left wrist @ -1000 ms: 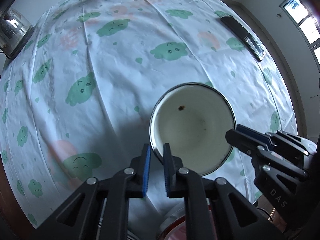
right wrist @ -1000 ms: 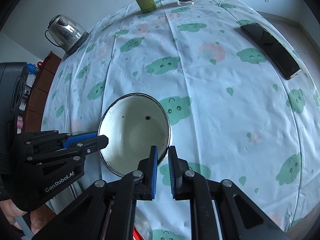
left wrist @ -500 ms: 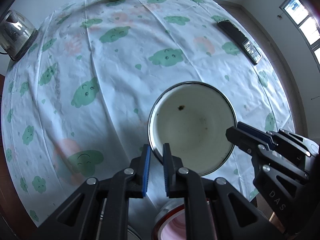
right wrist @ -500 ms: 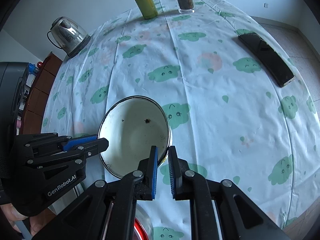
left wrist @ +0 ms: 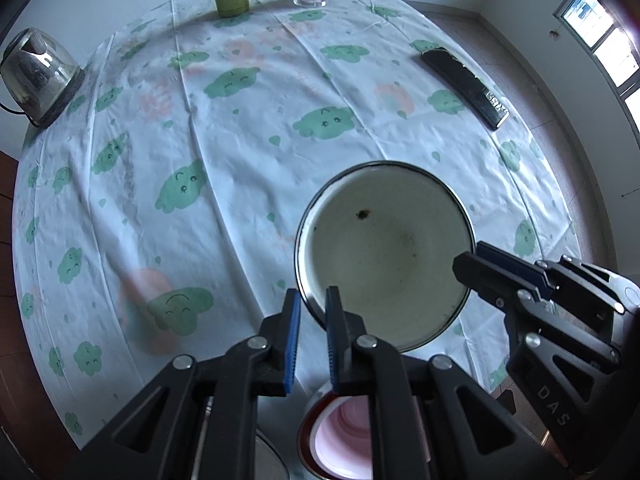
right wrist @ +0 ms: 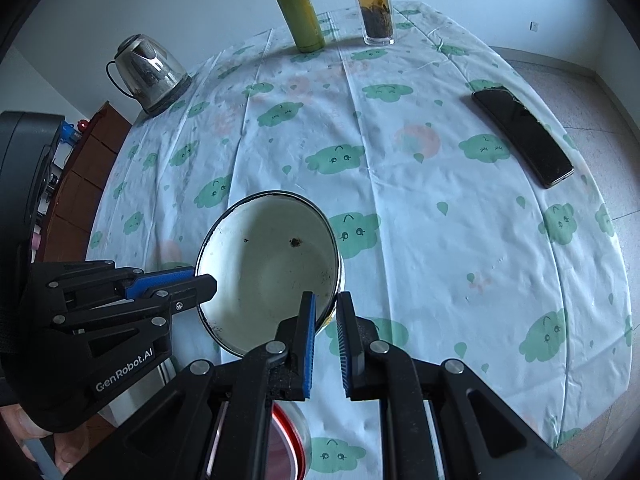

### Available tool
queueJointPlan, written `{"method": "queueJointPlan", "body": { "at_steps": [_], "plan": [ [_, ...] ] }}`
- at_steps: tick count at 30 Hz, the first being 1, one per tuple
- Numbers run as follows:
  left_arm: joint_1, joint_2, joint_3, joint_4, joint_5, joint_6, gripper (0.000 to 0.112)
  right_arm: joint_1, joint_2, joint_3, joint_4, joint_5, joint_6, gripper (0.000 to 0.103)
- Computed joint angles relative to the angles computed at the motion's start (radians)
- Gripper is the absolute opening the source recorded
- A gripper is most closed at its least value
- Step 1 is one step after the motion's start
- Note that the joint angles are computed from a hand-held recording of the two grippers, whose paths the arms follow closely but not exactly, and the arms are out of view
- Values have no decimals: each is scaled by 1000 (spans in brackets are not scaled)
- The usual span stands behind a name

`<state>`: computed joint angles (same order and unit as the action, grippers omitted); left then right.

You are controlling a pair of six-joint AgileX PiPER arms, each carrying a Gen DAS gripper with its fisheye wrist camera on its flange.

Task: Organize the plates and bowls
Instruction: 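Lift the white enamel bowl and carry it over the pink bowl with both grippers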

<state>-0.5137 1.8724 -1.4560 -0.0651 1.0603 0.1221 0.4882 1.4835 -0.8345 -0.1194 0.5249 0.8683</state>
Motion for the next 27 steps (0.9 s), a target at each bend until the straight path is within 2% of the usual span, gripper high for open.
{"method": "queueJointPlan", "body": {
  "at_steps": [14,20,27],
  "plan": [
    [6,-124,62,-11,37,1,9,170,-143,-29,-202,154,251,12],
    [16,-184,113,-16,43,7,9,251,-186,-15,-265,183,361,12],
    [15,-252,193,-12,33,11,9,324,-220,31,-311,175,479,12]
  ]
}}
